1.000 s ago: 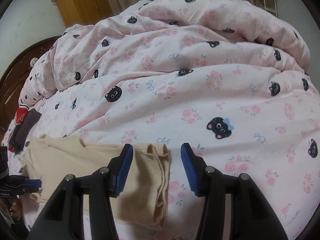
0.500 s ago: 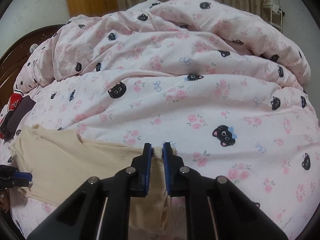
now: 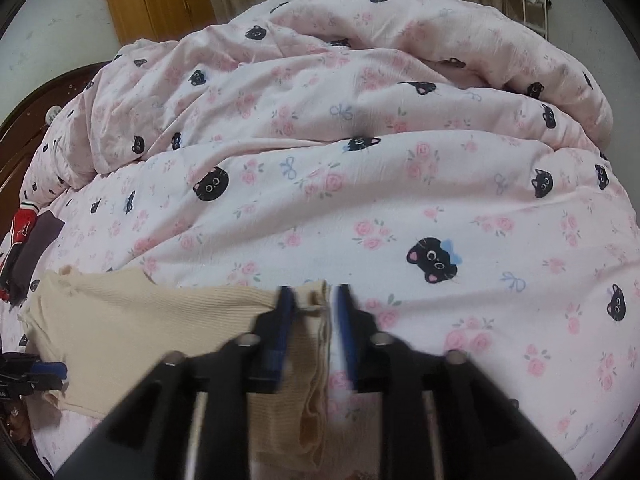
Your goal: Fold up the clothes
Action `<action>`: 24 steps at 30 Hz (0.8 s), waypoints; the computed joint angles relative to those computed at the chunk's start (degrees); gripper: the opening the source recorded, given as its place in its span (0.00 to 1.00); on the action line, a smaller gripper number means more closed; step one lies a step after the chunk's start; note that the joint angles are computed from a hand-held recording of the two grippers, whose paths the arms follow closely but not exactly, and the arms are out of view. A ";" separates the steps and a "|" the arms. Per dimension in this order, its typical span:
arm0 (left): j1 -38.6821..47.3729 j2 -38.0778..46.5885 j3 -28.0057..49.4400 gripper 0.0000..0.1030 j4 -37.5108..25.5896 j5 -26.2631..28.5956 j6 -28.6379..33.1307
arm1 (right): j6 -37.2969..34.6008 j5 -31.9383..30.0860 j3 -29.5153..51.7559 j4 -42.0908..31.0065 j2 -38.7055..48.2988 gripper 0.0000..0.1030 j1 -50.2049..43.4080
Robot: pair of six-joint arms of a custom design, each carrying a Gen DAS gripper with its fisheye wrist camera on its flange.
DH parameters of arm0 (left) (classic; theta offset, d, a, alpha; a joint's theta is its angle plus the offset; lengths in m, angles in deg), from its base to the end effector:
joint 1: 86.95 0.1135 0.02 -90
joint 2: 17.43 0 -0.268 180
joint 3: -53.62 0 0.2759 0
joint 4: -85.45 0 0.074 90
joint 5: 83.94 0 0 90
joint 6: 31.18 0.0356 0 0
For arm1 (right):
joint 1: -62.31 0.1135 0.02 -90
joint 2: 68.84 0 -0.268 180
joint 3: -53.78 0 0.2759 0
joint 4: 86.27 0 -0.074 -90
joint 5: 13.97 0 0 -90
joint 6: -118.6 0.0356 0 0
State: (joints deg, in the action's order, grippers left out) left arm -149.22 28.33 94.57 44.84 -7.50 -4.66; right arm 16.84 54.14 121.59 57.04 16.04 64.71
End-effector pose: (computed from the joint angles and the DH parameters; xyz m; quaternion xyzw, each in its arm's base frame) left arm 0.0931 -0.1591 0.2050 -0.0545 0.9183 -0.2854 0.2689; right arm 0.3223 0.0268 0.2131 -0.1736 0.9187 0.1549 0.3191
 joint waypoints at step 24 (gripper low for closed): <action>-0.02 -0.14 -0.41 0.19 0.31 0.06 -0.12 | -0.21 -18.77 10.67 -9.61 15.76 0.52 -7.16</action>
